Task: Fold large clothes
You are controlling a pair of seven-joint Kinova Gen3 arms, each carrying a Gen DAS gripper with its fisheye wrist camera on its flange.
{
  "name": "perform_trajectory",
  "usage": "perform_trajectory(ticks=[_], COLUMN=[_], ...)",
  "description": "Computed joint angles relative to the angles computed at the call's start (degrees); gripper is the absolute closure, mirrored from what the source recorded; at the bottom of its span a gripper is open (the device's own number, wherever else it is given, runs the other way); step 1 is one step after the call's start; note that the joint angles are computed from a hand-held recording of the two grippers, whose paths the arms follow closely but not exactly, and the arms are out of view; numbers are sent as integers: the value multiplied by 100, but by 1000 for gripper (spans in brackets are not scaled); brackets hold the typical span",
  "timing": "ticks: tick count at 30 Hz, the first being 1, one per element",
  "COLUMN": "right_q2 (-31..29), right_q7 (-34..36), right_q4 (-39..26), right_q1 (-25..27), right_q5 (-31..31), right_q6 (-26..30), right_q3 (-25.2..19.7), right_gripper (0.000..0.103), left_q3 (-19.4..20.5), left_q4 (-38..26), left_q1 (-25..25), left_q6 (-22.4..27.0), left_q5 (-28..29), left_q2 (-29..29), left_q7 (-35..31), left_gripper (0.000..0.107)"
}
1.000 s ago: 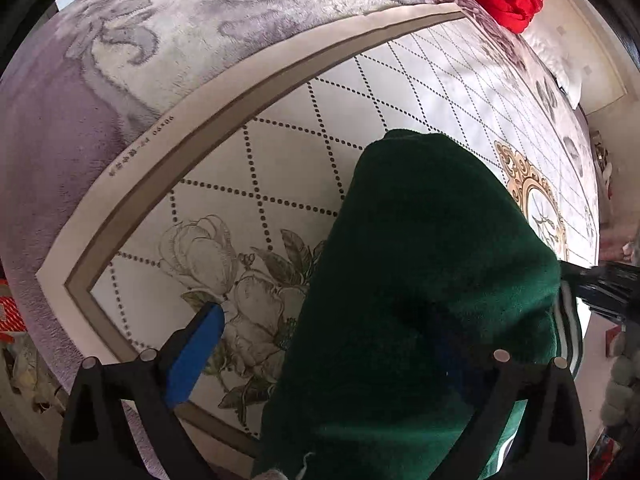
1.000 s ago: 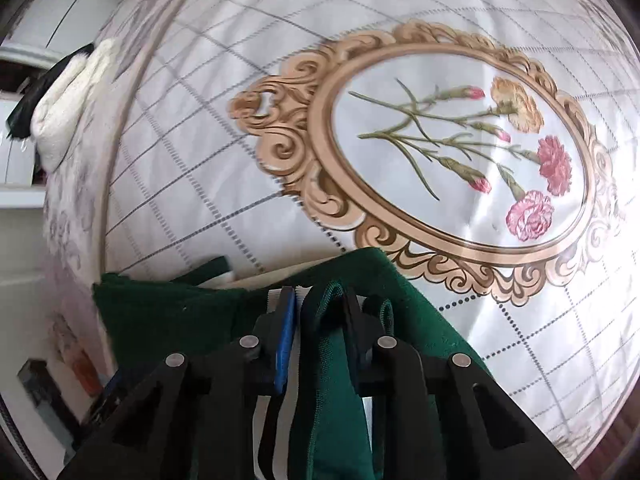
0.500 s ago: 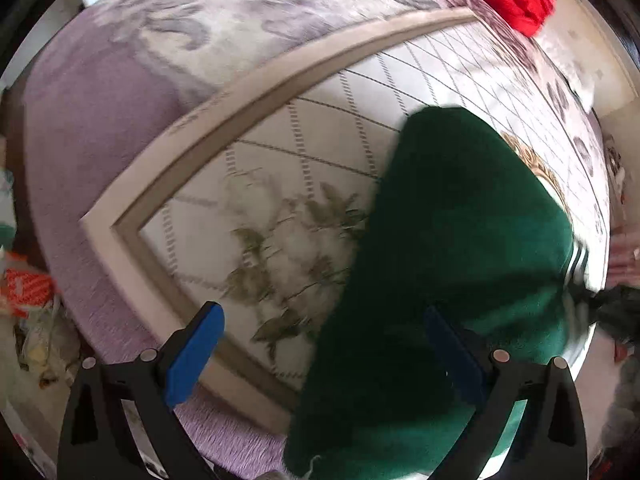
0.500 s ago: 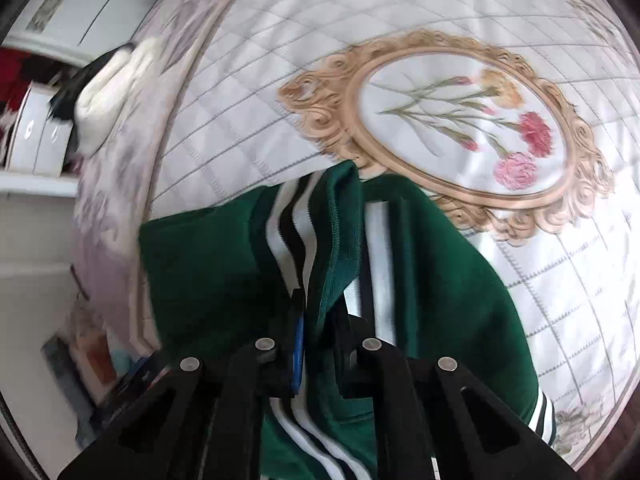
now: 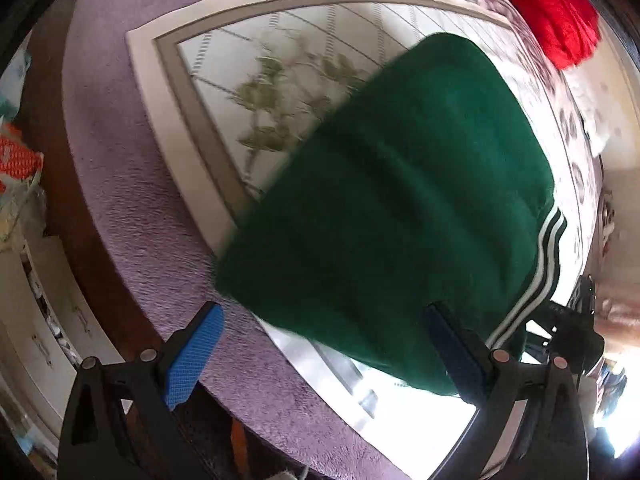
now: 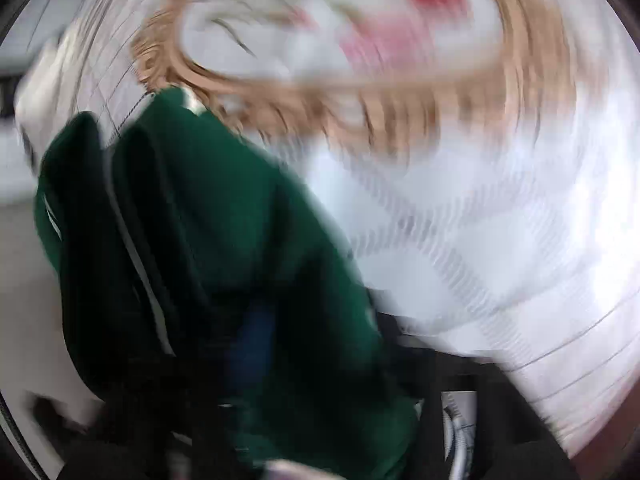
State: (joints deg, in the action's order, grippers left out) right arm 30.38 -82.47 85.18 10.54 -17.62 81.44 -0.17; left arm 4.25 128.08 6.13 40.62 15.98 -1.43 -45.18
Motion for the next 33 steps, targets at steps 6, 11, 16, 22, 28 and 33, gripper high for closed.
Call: perform_trajectory(ticks=[6, 11, 16, 22, 28, 33], right_q2=[-253, -703, -833, -883, -790, -620], right_q7=[178, 1134, 1524, 2099, 2784, 3282], right_q4=[740, 919, 1122, 1415, 2429, 2871], right_q1=[548, 790, 1307, 1809, 1874, 2021], right_q5=[-509, -476, -865, -1092, -1682, -2127], right_q6=[949, 979, 1019, 990, 220, -22], right_q3=[-19, 229, 488, 674, 591, 568], right_gripper=[69, 30, 30, 30, 30, 30], left_q3=[57, 80, 720, 324, 40, 114], left_q4=[-945, -2225, -3252, -4091, -3734, -3538], left_q1=[1053, 2352, 2754, 3452, 3620, 3389], left_q6=[442, 1239, 1886, 2769, 2325, 2180], left_q5=[-1398, -2563, -3343, -4052, -4258, -4029], left_q2=[353, 1299, 2592, 3790, 3531, 2942], left_q7=[583, 4, -416, -800, -948, -1013], left_gripper=[5, 5, 5, 4, 35, 75])
